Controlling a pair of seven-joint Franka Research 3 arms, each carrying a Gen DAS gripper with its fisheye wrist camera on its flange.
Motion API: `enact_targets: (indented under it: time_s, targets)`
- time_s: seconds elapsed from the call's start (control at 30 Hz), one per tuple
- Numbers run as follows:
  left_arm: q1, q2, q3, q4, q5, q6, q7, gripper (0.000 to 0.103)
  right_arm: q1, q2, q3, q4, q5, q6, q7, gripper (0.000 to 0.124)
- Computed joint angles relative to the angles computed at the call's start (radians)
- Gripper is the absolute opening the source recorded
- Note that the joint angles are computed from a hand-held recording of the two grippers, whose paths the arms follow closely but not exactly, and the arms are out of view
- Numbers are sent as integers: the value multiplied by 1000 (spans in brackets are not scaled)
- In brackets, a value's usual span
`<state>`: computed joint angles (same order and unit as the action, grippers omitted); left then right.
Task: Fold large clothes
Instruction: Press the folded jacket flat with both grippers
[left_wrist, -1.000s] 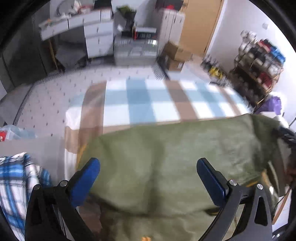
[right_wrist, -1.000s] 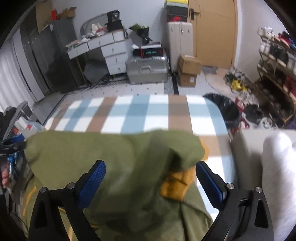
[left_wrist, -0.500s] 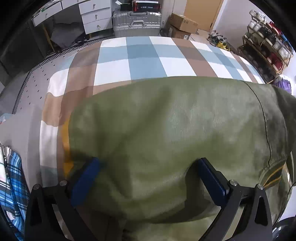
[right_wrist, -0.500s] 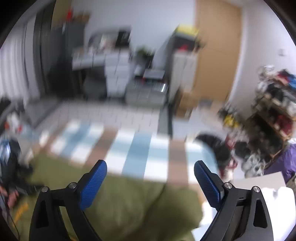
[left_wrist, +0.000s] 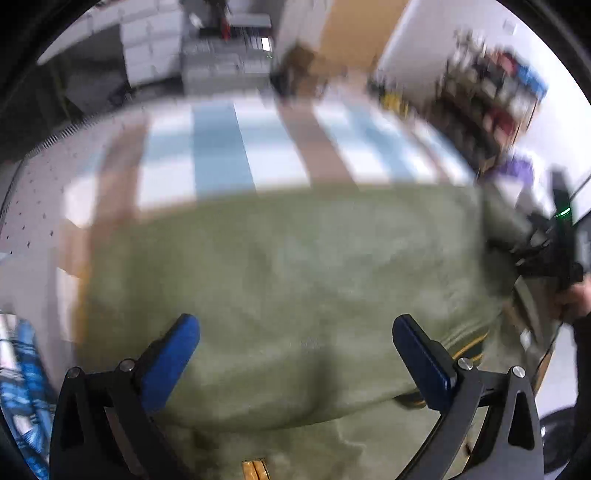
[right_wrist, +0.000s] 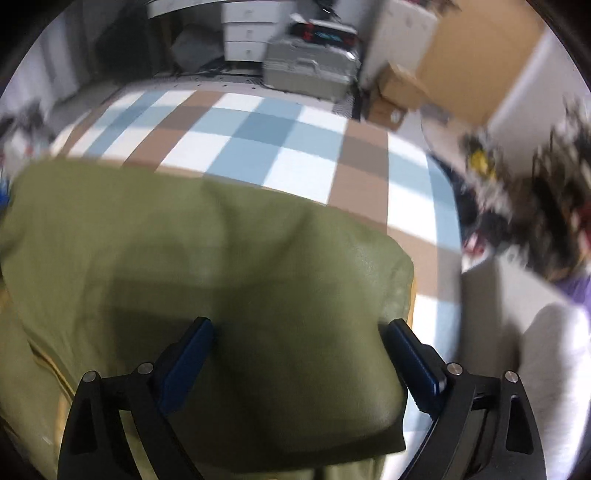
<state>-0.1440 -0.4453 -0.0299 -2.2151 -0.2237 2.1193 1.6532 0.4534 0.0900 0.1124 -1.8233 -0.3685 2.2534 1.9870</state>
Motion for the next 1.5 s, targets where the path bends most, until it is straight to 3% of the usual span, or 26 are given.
enact_targets:
  time_s: [0.07,0.17,0.3,0.6,0.77,0.87,1.0,1.13,1.17,1.23,1.27,1.43,1.5]
  targets:
    - [12,45,-41,7,79,4,-27,101,6,5,1,-17,-26,8,12,96]
    - [17,62,-90,2,203,27,-62,102,-8,19,-8,-25,39,36,17,103]
    - [6,121,-55,53,186,25,-18,102,-32,34,-16,-40,131,111,-35,103]
    - [53,315,-60,259,170,-23,58,102,-20,103,-49,30,110,209,38,103]
    - [76,362,-74,308,169,-42,57,102,8,221,-79,190,57,145,72,103]
    - [74,291,-88,230,203,-19,46,102,9,214,-79,196,81,113,20,103]
    - [51,169,-80,112,198,-18,78,102,-3,75,-61,13,109,168,-36,103]
    - [35,65,-62,56,207,-66,115,102,-30,-35,-30,-118,169,165,-85,102]
    - [32,40,-53,49,198,-71,115,102,-33,-66,-22,-143,161,153,-88,101]
    - [27,-12,-24,41,144,-54,103,102,-42,-120,-8,-169,127,149,-80,85]
    - [24,-32,-14,36,123,-41,95,102,-49,-139,-1,-173,125,157,-73,85]
    - [-31,23,17,60,-62,-2,73,102,-59,-156,46,-149,130,325,-42,86]
    - [-41,62,-31,46,-23,27,84,102,-39,-81,66,-75,109,270,-62,86]
